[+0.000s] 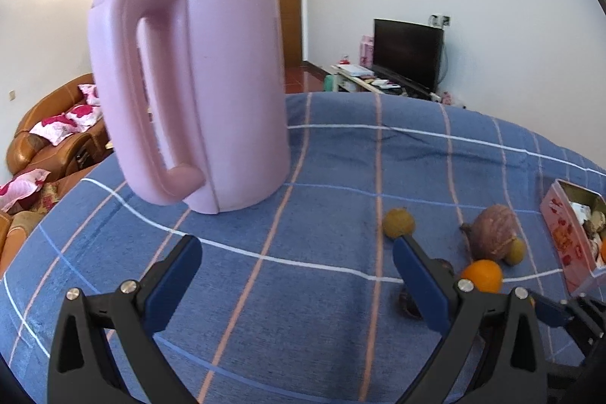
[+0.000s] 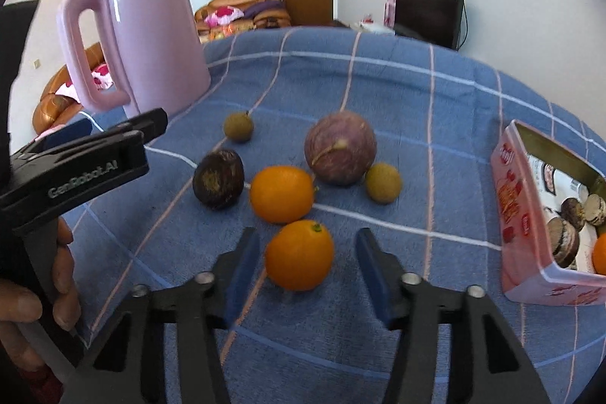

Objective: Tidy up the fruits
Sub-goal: 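Grasp an orange with the right tool while the left tool grasps a dark passion fruit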

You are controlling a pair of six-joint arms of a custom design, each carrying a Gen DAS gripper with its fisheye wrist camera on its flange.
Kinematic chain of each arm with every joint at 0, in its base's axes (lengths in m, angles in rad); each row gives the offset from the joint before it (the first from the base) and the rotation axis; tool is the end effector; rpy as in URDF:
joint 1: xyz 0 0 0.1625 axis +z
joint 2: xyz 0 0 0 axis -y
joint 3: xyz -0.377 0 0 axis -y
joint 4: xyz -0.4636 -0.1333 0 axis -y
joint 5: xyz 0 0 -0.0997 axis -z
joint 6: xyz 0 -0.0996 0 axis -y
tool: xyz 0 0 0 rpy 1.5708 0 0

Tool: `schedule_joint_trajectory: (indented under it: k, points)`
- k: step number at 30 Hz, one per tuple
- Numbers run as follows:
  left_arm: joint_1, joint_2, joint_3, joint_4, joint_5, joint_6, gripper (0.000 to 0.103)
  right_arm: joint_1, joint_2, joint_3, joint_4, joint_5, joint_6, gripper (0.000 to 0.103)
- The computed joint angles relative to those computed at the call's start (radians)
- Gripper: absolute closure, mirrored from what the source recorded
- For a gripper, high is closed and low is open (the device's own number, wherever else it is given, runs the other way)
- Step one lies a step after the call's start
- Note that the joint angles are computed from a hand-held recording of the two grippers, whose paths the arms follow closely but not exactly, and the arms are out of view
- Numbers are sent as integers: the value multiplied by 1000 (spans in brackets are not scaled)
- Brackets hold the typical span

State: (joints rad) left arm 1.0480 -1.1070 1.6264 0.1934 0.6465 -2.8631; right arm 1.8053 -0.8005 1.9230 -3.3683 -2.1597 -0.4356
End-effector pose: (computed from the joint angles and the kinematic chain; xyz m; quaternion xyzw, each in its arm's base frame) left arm -0.0909 -0.5839 0.1549 0.1467 0.8219 -0.4190 0.3571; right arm 0.2136 -0.5587 0.0129 0.2062 -0.8844 0.2878 0.3043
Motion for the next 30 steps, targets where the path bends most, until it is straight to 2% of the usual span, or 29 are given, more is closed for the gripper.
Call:
schedule_joint_trajectory:
  k: [4, 6, 10, 15, 16, 20, 23, 25, 28, 30]
  points:
    - [-7, -12, 23, -22, 42, 45, 0, -14, -20, 12, 31, 44, 19, 68]
    - [-13, -23, 43, -38, 71, 84, 0, -16, -29, 20, 26, 57, 28, 68]
    - [-28, -32, 67, -49, 123, 161, 0, -47, -85, 93, -101, 163, 54, 69]
    - [-38, -10, 49, 6, 168, 186, 4, -50, -86, 109, -258, 124, 51, 68]
    - [-40, -2, 40, 23, 163, 180, 10, -52, -89, 111, -268, 116, 55, 68]
    - [-30, 55, -24, 111, 141, 110, 19, -58, -102, 112, -236, 121, 96, 68]
    - [-8, 126, -115, 243, 156, 10, 31, -60, -112, 121, -226, 129, 105, 68]
    - [12, 169, -175, 330, 212, -62, 31, -62, -107, 114, -222, 134, 101, 68]
    - [12, 205, -205, 367, 208, -95, 32, -60, -106, 109, -211, 137, 100, 68]
    - [6, 245, -242, 405, 190, -114, 37, -63, -105, 108, -206, 139, 101, 68]
